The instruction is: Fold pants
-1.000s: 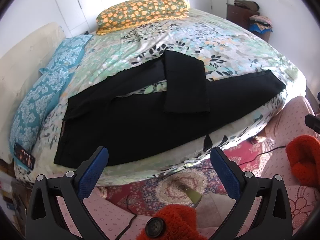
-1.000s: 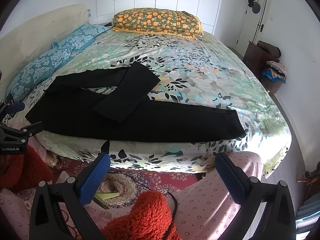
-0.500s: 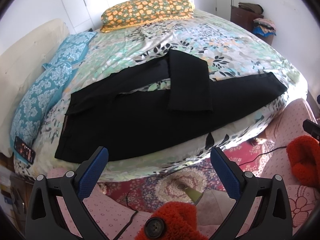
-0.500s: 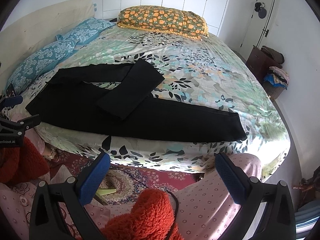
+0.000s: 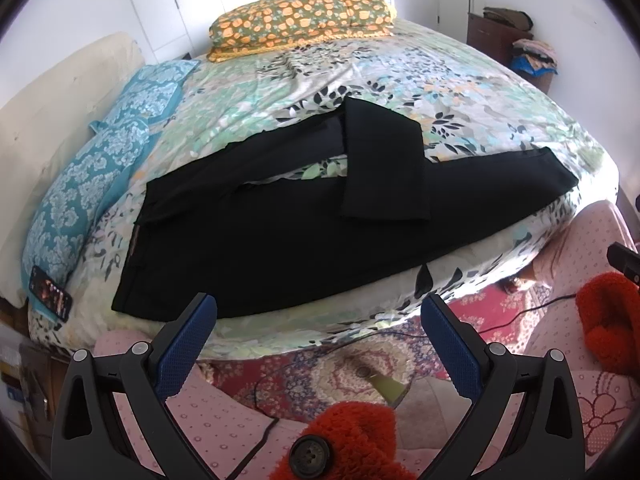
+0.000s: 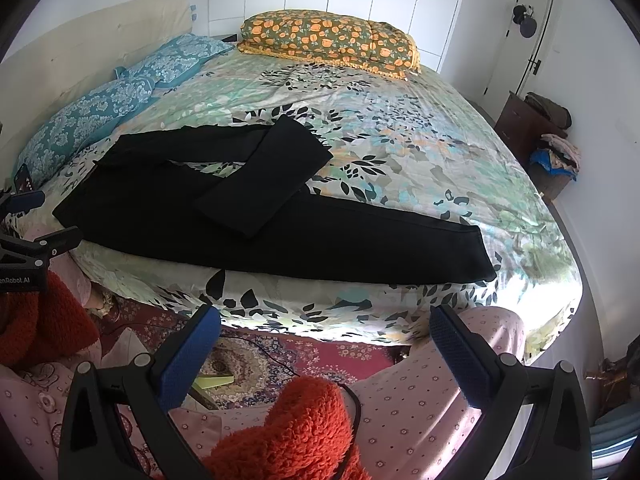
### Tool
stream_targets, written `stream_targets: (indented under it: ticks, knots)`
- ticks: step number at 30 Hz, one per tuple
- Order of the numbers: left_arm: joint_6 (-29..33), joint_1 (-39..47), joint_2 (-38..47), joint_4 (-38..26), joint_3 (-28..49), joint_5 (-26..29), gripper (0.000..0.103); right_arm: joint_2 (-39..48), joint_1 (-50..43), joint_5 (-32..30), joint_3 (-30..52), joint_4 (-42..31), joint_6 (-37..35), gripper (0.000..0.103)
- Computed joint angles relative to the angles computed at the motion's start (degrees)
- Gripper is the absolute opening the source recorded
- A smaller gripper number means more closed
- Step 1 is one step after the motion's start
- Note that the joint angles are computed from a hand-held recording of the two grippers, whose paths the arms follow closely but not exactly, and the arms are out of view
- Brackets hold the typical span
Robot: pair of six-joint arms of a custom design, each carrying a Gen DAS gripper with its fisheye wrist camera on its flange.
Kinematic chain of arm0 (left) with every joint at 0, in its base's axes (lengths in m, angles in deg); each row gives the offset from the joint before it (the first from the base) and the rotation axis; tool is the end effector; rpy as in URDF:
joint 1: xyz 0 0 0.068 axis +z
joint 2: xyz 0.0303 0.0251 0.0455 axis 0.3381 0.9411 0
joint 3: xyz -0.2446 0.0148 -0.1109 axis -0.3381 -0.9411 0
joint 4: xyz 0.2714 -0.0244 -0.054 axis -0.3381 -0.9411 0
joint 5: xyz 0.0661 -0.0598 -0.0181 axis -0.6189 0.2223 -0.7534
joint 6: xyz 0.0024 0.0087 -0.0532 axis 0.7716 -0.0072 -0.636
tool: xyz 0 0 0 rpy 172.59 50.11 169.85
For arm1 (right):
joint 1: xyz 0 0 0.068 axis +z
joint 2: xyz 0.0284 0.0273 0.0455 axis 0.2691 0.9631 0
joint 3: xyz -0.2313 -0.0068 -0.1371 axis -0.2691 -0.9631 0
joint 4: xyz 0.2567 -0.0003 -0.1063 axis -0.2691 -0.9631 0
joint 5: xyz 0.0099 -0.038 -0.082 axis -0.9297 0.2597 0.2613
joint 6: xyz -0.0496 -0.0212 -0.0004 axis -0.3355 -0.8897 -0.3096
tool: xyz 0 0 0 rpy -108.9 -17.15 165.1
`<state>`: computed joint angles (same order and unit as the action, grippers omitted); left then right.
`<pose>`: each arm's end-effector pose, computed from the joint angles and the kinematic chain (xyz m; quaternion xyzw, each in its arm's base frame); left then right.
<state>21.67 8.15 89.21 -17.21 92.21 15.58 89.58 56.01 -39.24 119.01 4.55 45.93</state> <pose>0.2295 -0.0478 0.2169 0.2244 0.9278 0.0025 0.2981 0.1513 0.1039 0.2638 0.0734 0.9464 -0.0966 0.2993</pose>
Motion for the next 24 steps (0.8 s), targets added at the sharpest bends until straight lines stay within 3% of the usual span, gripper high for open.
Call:
stream_targets:
  ticks: [24]
  knots:
    - [-1.26, 0.67, 1.87, 0.37, 0.34, -0.83, 0.102, 1.62, -1.78, -1.87, -0.08, 2.55, -4.25, 0.103]
